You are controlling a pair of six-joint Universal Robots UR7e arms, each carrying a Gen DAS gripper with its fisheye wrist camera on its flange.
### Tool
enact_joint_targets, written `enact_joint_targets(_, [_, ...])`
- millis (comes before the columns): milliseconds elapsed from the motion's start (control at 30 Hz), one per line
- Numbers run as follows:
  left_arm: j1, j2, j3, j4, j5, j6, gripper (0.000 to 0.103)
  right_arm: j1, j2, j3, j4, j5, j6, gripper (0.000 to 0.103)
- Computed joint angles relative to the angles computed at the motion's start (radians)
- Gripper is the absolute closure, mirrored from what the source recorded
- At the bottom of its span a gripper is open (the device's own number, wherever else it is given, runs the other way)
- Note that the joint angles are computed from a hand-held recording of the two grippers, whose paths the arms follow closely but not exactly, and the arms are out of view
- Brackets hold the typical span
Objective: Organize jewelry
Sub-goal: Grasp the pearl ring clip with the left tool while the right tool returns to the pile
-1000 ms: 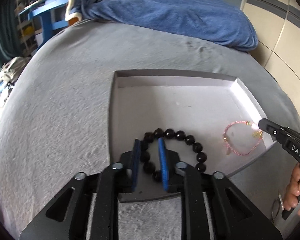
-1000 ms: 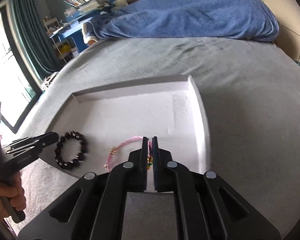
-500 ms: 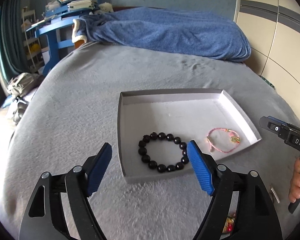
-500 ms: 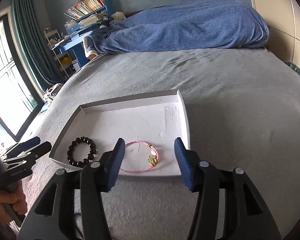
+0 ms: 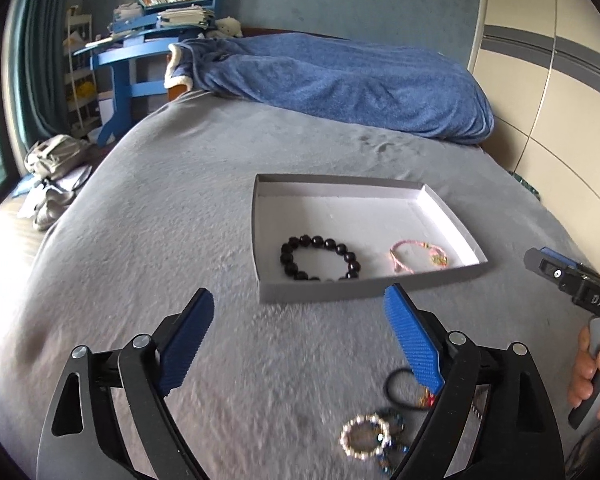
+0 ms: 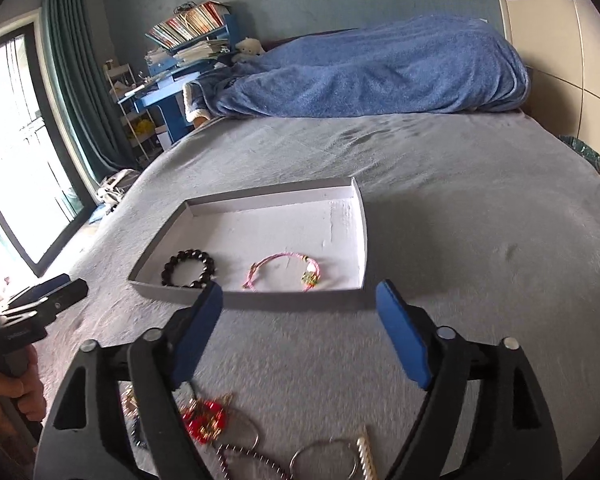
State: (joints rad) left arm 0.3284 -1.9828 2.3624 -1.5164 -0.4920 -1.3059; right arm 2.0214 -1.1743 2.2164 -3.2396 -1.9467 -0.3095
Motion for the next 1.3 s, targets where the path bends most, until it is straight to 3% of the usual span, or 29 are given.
enact_joint_targets(100, [-0.045, -0.011, 0.005, 0.079, -0.025, -0.069, 0.015, 0.005, -0.032, 0.044, -0.034, 0.004, -0.015, 0.014])
enact_joint_targets(367, [-0.163, 0.043, 0.064, 0.095, -0.138, -0.124, 0.013, -0.005, -0.098, 0.135, -0.045, -0.021, -0.061, 0.012])
enact_joint_targets(700, [-0.167, 0.074, 0.102, 0.088, -0.232, -0.131, 0.014, -0.032, -0.181, 0.216, 0.03, -0.044, -0.032, 0.012])
enact_joint_targets(900, [-0.119, 0.035, 0.13, 0.005, -0.25, -0.065, 0.033, -0.042, -0.208, 0.249, 0.061, -0.032, -0.011, 0.012])
enact_joint_targets(1100, [-0.064, 0.044, 0.16, -0.127, -0.26, 0.033, 0.045, -0.034, -0.187, 0.278, 0.053, -0.042, -0.07, 0.012])
enact_joint_targets(1167, [-0.055, 0.051, 0.165, -0.161, -0.262, 0.062, 0.06, -0.034, -0.179, 0.282, 0.058, -0.046, -0.082, 0.012])
enact_joint_targets(1300, [-0.071, 0.051, 0.156, -0.128, -0.244, 0.044, 0.061, -0.033, -0.162, 0.28, 0.053, -0.059, -0.088, 0.012])
